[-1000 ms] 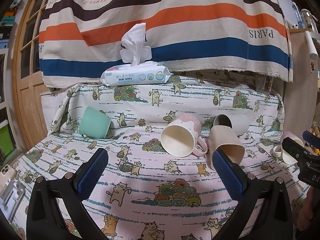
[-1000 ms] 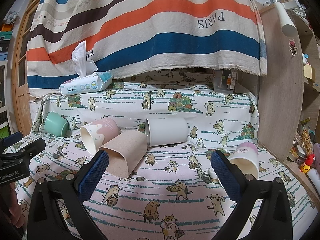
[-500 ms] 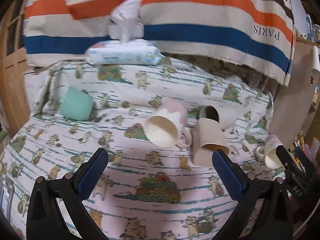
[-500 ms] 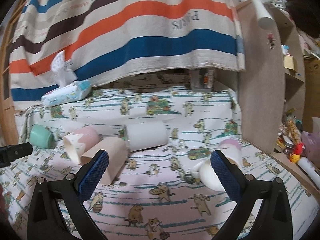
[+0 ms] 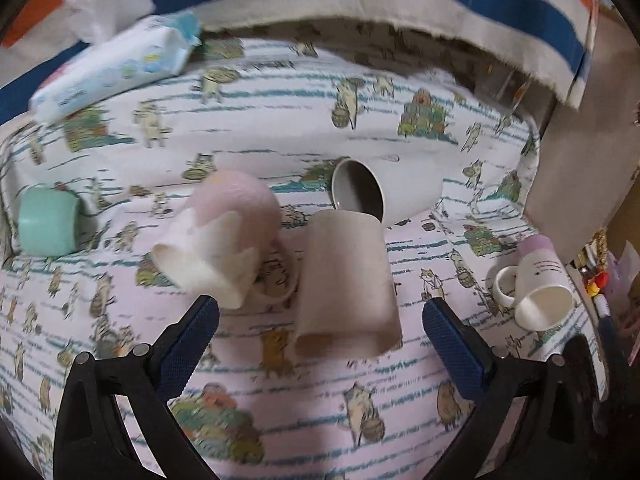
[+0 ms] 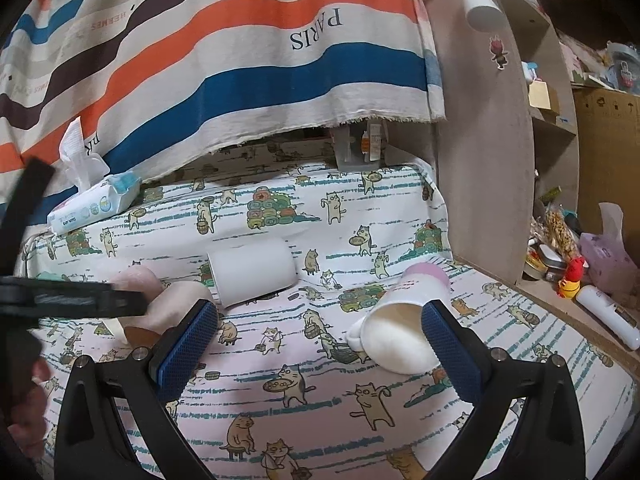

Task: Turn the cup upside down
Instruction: 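Move the left tool to the beige cup lying on its side and grasp it, then lift the beige cup off the table with the left gripper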

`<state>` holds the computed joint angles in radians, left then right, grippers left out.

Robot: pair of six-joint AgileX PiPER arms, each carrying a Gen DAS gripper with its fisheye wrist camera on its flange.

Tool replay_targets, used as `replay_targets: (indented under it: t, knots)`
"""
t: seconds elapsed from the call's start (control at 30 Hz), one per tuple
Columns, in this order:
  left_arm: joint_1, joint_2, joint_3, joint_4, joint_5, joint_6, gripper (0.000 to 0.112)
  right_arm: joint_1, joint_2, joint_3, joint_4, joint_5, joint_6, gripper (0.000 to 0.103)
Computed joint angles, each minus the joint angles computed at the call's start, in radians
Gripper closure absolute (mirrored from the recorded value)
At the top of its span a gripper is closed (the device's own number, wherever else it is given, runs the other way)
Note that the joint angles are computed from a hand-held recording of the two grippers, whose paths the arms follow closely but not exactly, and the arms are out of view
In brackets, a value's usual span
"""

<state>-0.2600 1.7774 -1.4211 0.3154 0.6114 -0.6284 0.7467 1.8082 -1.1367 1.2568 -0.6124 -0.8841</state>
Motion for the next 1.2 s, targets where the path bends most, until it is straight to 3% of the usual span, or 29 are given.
replay_targets:
  t: [0.13, 0.2, 0.27, 0.33, 0.4, 0.8, 1.0, 1.1, 1.2]
  knots:
    - [-0.036, 0.125, -0.144, 0.073, 0.124, -0.029, 0.011, -0.002, 0.002, -0.005, 0.014, 0.005, -0.012, 0.001]
    - [-0.039, 0.164, -0.176, 0.069, 0.141, -0.01, 0.012, -0.001, 0.002, -0.005, 0.021, 0.002, -0.016, 0.001]
    - [-0.025, 0.193, -0.202, 0.005, 0.15, 0.035, 0.018, -0.002, 0.003, -0.006, 0.03, 0.001, -0.019, 0.001]
    - [-0.009, 0.214, -0.219, -0.046, 0.158, 0.065, 0.034, -0.005, 0.004, -0.012, 0.04, 0.009, -0.028, 0.001]
    - [0.01, 0.209, -0.203, -0.112, 0.134, 0.112, 0.044, -0.008, 0.006, -0.017, 0.051, 0.016, -0.038, 0.001]
    - [-0.021, -0.062, 0.088, -0.021, -0.034, -0.007, 0.044, -0.016, 0.011, -0.028, 0.079, 0.03, -0.065, 0.001]
    - [-0.089, -0.198, 0.276, 0.206, -0.115, -0.268, 0.044, -0.017, 0.011, -0.027, 0.082, 0.029, -0.066, 0.001]
    - [-0.146, -0.234, 0.359, 0.416, -0.112, -0.499, 0.044, -0.019, 0.013, -0.028, 0.083, 0.03, -0.069, 0.001]
    - [-0.182, -0.244, 0.423, 0.535, -0.113, -0.642, 0.044, -0.019, 0.013, -0.03, 0.086, 0.031, -0.072, 0.001]
